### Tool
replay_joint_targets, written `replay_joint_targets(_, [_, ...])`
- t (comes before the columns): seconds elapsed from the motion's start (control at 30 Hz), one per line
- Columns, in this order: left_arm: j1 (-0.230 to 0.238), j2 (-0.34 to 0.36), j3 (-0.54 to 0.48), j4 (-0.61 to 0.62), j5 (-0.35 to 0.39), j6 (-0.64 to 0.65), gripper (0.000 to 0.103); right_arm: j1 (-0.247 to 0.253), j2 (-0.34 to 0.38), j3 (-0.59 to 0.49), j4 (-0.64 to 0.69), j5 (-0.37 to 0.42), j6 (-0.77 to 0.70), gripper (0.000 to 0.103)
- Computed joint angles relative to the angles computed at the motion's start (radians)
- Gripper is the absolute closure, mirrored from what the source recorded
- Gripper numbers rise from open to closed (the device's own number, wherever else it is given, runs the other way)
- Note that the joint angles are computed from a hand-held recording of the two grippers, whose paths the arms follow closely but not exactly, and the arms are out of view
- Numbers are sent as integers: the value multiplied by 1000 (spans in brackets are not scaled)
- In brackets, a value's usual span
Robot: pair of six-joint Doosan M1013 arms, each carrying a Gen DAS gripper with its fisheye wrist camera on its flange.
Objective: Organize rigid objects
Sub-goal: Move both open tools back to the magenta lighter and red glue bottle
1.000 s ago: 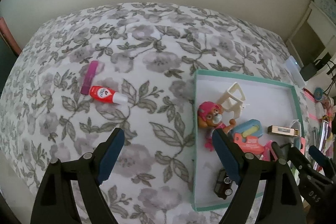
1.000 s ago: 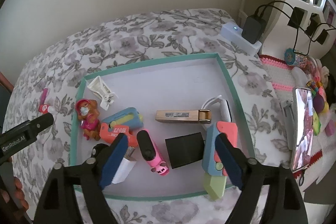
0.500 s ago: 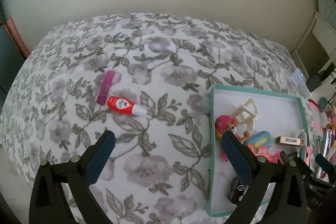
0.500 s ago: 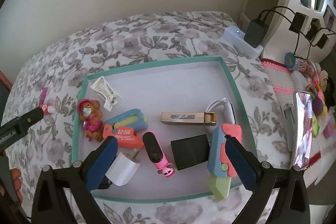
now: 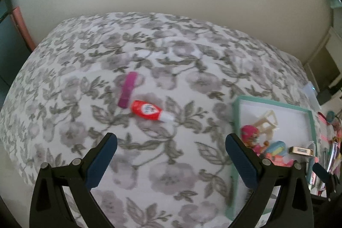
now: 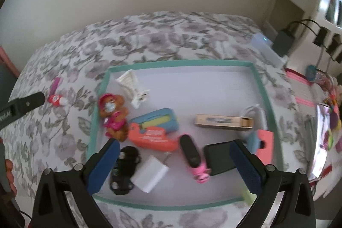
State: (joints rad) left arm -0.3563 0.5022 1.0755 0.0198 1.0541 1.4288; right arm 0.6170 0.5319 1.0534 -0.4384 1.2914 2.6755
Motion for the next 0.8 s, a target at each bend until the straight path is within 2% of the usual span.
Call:
replay_joint_targets(0.17, [28, 7, -8, 37, 16, -62, 2, 9, 25, -35, 24, -58, -28, 0])
replay_joint_targets(0.47, [75, 17, -19, 31, 29, -96, 2, 29, 96, -141, 42, -54, -94, 0])
replay_joint_targets(0.8, [111, 38, -46, 24, 46, -109, 2, 34, 143, -213, 60, -91, -94, 0])
